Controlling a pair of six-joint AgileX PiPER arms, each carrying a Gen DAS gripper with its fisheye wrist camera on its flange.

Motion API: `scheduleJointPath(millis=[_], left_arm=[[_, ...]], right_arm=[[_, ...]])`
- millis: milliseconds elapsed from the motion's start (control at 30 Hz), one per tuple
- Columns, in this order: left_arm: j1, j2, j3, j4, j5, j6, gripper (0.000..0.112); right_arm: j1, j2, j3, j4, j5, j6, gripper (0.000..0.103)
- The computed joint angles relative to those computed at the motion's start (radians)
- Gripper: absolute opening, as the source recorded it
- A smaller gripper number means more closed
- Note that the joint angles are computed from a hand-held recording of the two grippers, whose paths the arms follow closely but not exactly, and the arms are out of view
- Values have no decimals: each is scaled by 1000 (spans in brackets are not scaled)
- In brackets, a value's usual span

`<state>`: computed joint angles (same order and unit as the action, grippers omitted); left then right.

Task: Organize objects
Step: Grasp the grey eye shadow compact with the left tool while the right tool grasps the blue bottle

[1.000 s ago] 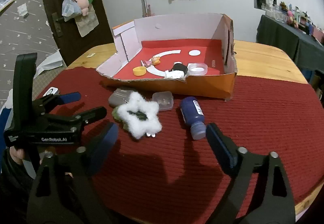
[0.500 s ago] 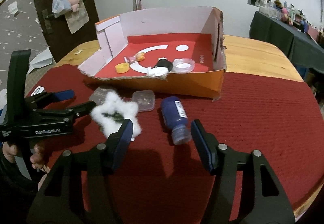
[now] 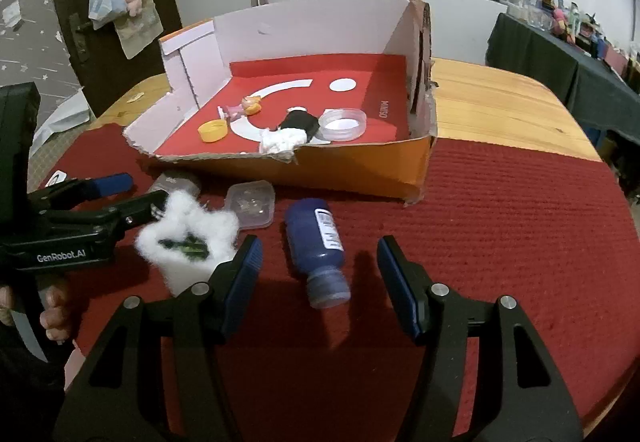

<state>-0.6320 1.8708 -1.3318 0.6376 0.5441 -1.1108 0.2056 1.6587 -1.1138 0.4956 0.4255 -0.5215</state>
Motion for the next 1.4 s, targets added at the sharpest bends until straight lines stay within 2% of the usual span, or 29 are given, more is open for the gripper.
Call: scheduleJointPath(millis=[333,533,600,700,767,900,1133,1300,1400], left_arm=[[-3,41,-56,-15,42,29,87],[12,36,-39,-61,7,51,85],[6,43,-46,-69,10,70,80],[0,37,-39,-81,-4,94,68],[4,30,-32,-118,-25,140,54],[0,28,-31,-118,-23,150,54],[4,-9,21,-125,-45,137,53],[10,-49,77,-148,-73,138,53],[3,-66,101,-140,-79,122,53]], right_arm=[[-8,35,-18,9,11,-14,58],[-2,50,-29,0,15,-3,58],[3,53,-34,-20,14,17,54],[14,55,-38,-52,10,44,41],[22,52,-35,-57,11,42,30],[44,40,-25,-71,12,44,29],[68,8,2,17,31,-35,29],[60,-15,18,141,68,-132,28],[72,-28,24,152,73,-138,28]])
